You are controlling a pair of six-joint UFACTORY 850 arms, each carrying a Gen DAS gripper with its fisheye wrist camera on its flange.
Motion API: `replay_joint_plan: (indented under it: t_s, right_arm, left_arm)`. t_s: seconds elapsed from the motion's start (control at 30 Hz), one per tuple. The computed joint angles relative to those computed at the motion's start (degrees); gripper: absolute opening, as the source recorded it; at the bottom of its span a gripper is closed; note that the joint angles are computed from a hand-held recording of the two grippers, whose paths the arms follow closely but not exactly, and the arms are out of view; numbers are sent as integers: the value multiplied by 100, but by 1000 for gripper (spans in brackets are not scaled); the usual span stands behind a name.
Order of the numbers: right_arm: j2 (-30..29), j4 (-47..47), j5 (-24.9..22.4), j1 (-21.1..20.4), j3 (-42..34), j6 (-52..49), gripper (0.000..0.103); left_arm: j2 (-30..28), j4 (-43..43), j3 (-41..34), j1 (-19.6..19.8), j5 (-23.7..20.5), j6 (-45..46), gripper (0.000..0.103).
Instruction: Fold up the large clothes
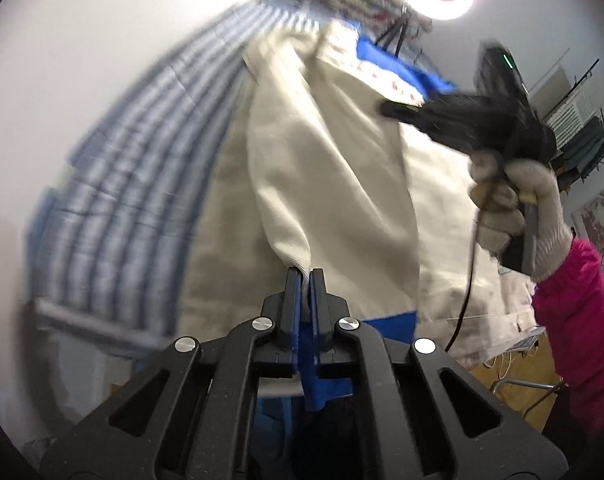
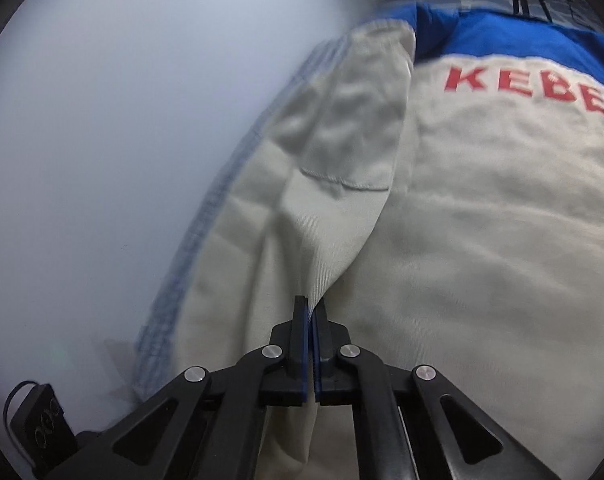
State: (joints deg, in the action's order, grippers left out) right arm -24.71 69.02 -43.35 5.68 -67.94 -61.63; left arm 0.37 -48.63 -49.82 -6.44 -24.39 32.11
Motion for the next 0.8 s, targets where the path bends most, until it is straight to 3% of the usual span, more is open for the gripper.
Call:
replay_joint_plan:
  t_s: [0.07, 0.1, 0.17, 0.23, 0.27, 0.3, 0.33, 0.4, 0.47, 0.5, 0.53, 0.57, 0.63, 0.7, 0.73, 0.8]
  right_arm:
    - [173, 267, -375, -223, 223, -154, 0]
    - [247, 40, -214, -235, 343, -181, 0]
    - [284, -910, 368, -79, 344, 291, 12]
    - [210, -1330, 427, -111, 278, 565, 17]
    - [184, -1236, 331, -169, 251, 546, 25]
    - [149, -1000, 278, -239, 214, 492, 44]
    - [143, -929, 287, -258, 193, 488, 57]
    - [-34, -1029, 256, -232, -26, 686, 60]
    - [-251, -1239, 268, -127, -293, 1001, 56]
    - [-328, -1415, 255, -66, -375, 1157, 39]
    - [-413, -1649, 163, -7, -466, 1345, 9]
    - [-404, -1849, 187, 47, -471, 1553, 2]
    - [-256, -1531, 156, -2, -370, 1288, 0]
    - [-49, -1117, 182, -90, -199, 941, 0]
    - [45, -1241, 435, -104, -130, 1077, 0]
    - [120, -1862, 752, -70, -85, 1512, 0]
  left_arm:
    - [157, 365, 124, 108, 36, -351, 2]
    - [133, 486, 154, 181, -27, -458, 2]
    - [18, 816, 156, 182, -85, -724, 2]
    - [1, 733, 197, 218, -170, -580, 2]
    - [7, 589, 210, 224, -208, -433, 2]
    - [48, 563, 239, 183, -180, -397, 2]
    - [52, 525, 219, 160, -179, -357, 2]
    - [54, 481, 185, 96, -180, -397, 2]
    - [75, 366, 170, 85, -185, -332, 2]
    - [75, 270, 152, 130, -231, -263, 2]
    - [92, 50, 130, 186, -326, -157, 2]
    - [122, -247, 114, 261, -458, 16, 2]
    - [289, -122, 140, 292, -432, -147, 2]
    - [385, 719, 208, 144, -100, -647, 2]
    - [348, 897, 188, 145, -200, -774, 2]
    - [178, 549, 137, 296, -570, -551, 16]
